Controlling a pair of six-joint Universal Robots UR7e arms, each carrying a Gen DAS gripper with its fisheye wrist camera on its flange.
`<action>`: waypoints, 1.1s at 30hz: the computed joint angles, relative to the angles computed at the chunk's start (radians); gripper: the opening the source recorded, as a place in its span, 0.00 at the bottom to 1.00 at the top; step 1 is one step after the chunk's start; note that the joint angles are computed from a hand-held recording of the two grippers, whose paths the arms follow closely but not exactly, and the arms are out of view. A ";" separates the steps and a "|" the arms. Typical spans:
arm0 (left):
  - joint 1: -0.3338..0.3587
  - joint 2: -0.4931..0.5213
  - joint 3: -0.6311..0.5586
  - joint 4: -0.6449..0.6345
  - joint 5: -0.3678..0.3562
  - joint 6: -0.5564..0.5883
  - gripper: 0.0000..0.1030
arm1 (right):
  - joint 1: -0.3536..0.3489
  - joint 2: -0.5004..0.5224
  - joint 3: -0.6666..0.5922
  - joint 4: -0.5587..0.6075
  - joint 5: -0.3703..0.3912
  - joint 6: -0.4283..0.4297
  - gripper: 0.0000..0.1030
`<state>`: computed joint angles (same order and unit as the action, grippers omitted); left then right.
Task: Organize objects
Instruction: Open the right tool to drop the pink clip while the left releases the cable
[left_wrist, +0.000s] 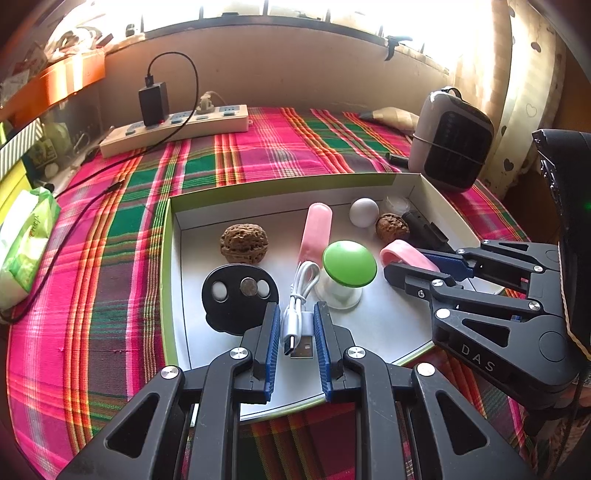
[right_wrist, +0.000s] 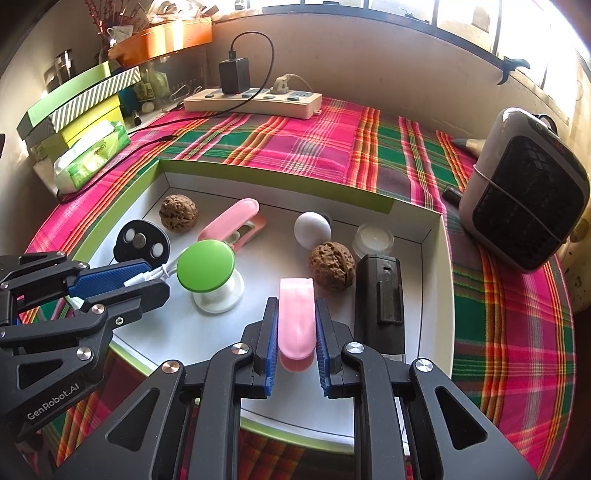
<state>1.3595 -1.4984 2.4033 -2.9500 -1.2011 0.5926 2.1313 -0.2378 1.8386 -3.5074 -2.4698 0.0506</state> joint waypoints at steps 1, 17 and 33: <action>0.000 0.000 0.000 0.000 0.000 -0.001 0.17 | 0.001 0.000 0.001 -0.001 0.001 0.001 0.18; 0.002 0.002 -0.002 0.003 -0.003 -0.002 0.17 | 0.002 0.001 0.005 -0.005 0.010 0.013 0.18; 0.001 0.005 -0.003 -0.003 0.002 0.000 0.18 | 0.001 -0.004 0.013 -0.014 0.011 0.031 0.29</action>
